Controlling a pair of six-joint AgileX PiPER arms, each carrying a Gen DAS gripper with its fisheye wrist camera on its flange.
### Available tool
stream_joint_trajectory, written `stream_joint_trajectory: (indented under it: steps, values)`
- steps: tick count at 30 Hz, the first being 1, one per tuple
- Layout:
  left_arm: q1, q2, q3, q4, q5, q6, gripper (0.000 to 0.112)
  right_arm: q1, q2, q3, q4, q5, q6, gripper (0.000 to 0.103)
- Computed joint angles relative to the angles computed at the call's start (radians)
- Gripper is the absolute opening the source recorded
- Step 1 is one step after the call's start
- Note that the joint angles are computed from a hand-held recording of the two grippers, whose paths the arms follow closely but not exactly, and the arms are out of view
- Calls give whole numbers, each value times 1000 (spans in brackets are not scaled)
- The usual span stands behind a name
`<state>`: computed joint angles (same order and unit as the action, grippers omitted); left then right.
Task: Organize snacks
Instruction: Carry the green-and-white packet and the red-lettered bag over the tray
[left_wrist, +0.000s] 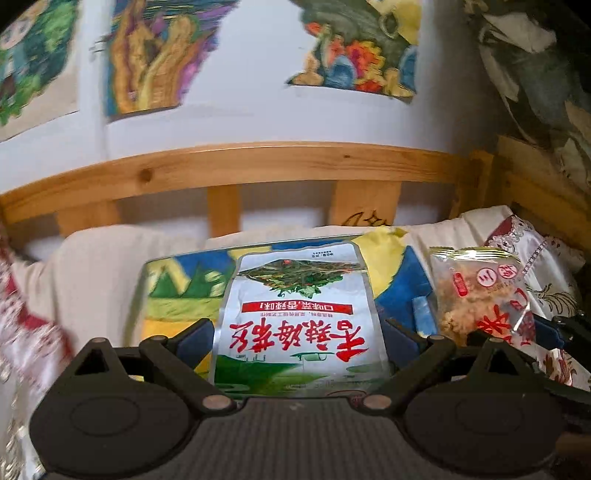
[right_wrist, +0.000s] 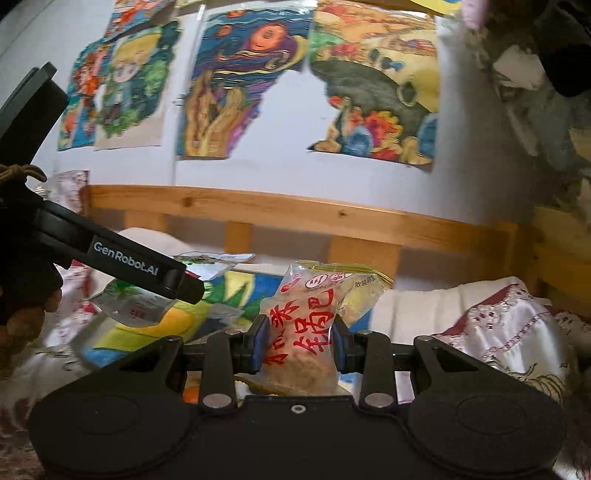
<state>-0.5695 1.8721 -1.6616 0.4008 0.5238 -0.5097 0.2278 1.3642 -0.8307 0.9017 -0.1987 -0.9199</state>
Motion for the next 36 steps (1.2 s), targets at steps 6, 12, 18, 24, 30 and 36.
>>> stream_joint_trajectory:
  steps: [6, 12, 18, 24, 30, 36]
  values:
    - [-29, 138, -158, -36, 36, 21, 98, -83, 81, -20, -367, 20, 374, 36]
    - [-42, 233, -243, -42, 56, -5, 98, -93, 130, -23, -340, 25, 317, 36]
    - [-39, 272, -265, -56, 65, -2, 98, -110, 156, -26, -435, 44, 414, 36]
    - [-27, 297, -292, -95, 90, 7, 98, -94, 163, -22, -360, 32, 311, 36]
    - [-24, 299, -292, -99, 92, 6, 98, -88, 165, -19, -346, 31, 284, 37]
    - [-22, 297, -294, -119, 96, 12, 99, -89, 173, -22, -329, 33, 270, 41]
